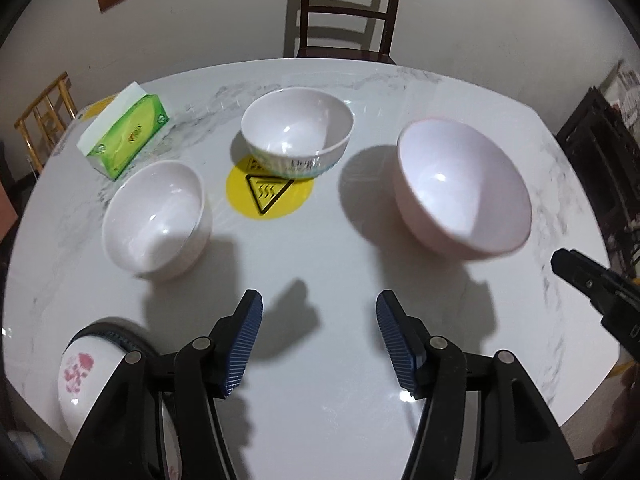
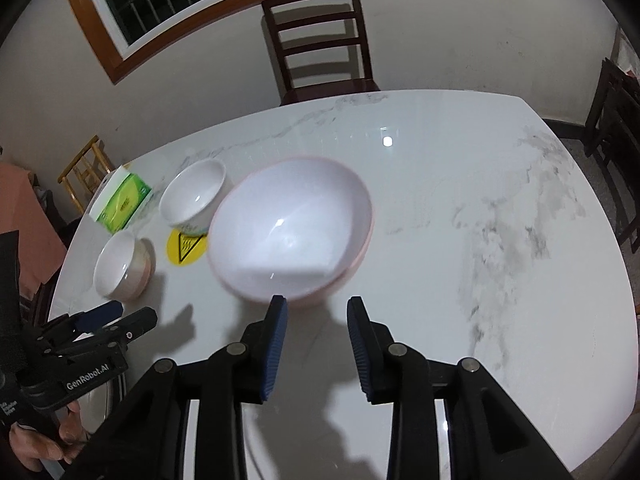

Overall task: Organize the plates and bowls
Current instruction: 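Move both grippers toward the rim of the large pink bowl, then grasp the rim of the large pink bowl with both grippers and lift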

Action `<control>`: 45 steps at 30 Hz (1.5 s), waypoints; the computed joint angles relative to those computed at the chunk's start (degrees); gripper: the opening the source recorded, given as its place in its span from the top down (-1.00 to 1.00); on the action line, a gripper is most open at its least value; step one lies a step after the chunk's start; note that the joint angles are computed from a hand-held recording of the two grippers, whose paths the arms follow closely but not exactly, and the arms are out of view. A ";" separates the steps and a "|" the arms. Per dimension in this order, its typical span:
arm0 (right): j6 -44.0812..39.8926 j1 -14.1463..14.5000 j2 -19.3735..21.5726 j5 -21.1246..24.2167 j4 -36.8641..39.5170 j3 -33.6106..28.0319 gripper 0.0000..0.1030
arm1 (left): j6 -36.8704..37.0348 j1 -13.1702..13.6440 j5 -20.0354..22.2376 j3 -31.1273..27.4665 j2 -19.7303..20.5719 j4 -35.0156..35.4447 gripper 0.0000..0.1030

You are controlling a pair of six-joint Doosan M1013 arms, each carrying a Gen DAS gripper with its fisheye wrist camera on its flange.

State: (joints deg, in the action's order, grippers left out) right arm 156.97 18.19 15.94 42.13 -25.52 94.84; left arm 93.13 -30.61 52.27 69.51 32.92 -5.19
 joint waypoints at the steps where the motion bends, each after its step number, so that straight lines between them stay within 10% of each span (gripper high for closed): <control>1: -0.62 -0.34 0.18 0.25 0.35 -0.36 0.38 | -0.60 0.03 0.65 -0.92 0.53 -0.26 -0.10; 28: -7.47 -5.94 6.60 3.32 8.60 -5.18 0.38 | -4.35 -1.77 9.11 -16.23 11.01 -4.48 -0.07; 39: -5.62 -5.70 7.24 1.05 8.64 -4.54 0.66 | -3.35 -1.88 7.27 -15.41 11.10 -6.72 0.73; 45: -4.28 -5.41 7.02 0.86 8.74 -4.15 0.71 | -3.06 -2.24 7.09 -14.39 10.54 -5.58 0.82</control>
State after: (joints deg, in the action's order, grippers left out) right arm 152.69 12.79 22.96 42.99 -16.79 90.69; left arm 90.07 -32.85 59.35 55.12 43.46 -10.77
